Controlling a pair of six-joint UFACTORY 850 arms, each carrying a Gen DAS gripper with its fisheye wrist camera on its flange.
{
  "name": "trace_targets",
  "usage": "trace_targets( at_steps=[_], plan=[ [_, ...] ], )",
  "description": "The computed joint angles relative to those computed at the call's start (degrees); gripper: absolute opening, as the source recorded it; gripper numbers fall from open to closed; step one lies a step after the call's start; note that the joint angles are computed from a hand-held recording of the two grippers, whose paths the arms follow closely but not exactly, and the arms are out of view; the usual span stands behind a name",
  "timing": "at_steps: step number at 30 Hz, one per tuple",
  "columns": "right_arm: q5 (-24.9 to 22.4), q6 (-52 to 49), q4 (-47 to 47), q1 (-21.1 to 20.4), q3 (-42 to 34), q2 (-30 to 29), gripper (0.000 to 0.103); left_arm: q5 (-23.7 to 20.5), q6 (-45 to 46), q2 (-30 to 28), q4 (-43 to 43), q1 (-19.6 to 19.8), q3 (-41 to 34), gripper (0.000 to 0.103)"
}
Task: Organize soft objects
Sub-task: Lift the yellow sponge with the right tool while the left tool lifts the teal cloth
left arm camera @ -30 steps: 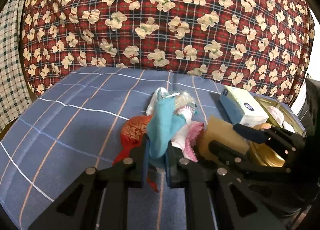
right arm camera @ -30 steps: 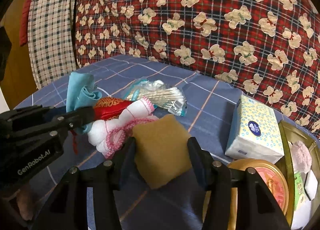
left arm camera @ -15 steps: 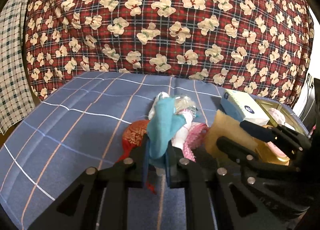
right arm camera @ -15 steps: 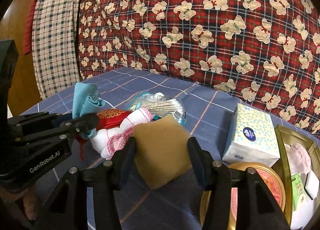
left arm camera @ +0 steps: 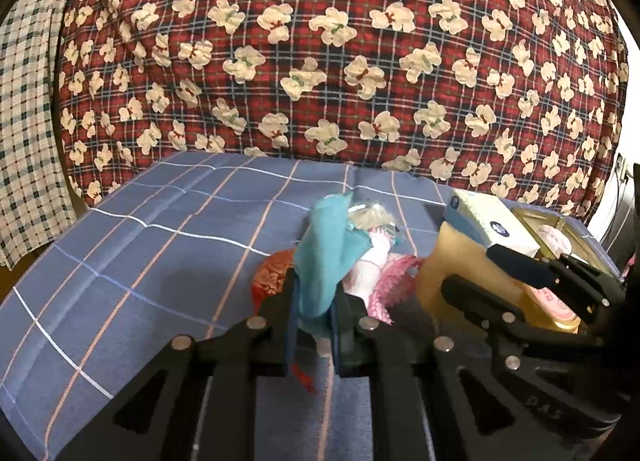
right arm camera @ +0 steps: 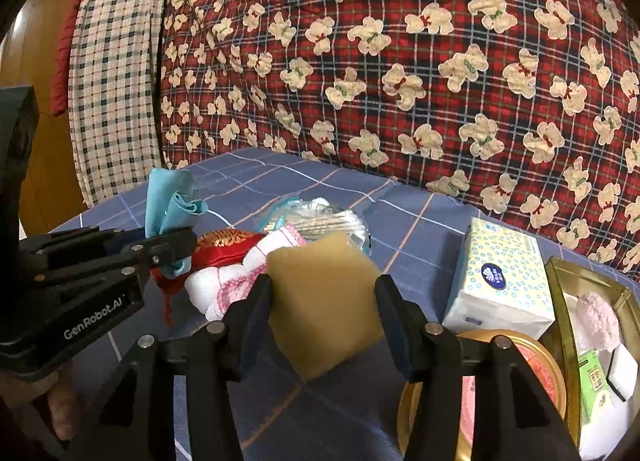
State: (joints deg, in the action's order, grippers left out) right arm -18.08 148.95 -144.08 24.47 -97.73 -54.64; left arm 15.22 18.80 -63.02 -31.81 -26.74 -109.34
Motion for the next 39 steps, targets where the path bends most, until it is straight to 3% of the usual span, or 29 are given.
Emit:
trace_targets(
  at_steps=[11,24,34,39],
  plan=[
    [-3.97,6.42,-6.6,0.18,2.92,1.47,0.055,3.06,0.78,0.84,-0.88,-0.34,1.67,0.011],
    [-7.13,6.27,-7.31,0.68,4.55,2.27,0.055,7.04,2.89,1.75,-2.92,-0.95,3.58,0.011],
    [-9.72,8.78,-10.16,0.83,5.84,2.85,0.055,4.37,-0.28,1.07,-1.83,-0.34,1.99,0.011],
    [-11.61,9.14,-10.41,0.99,6.7,3.23,0.055,5.26,2.57,0.58,-3.78,-0.91,1.21,0.011]
  ],
)
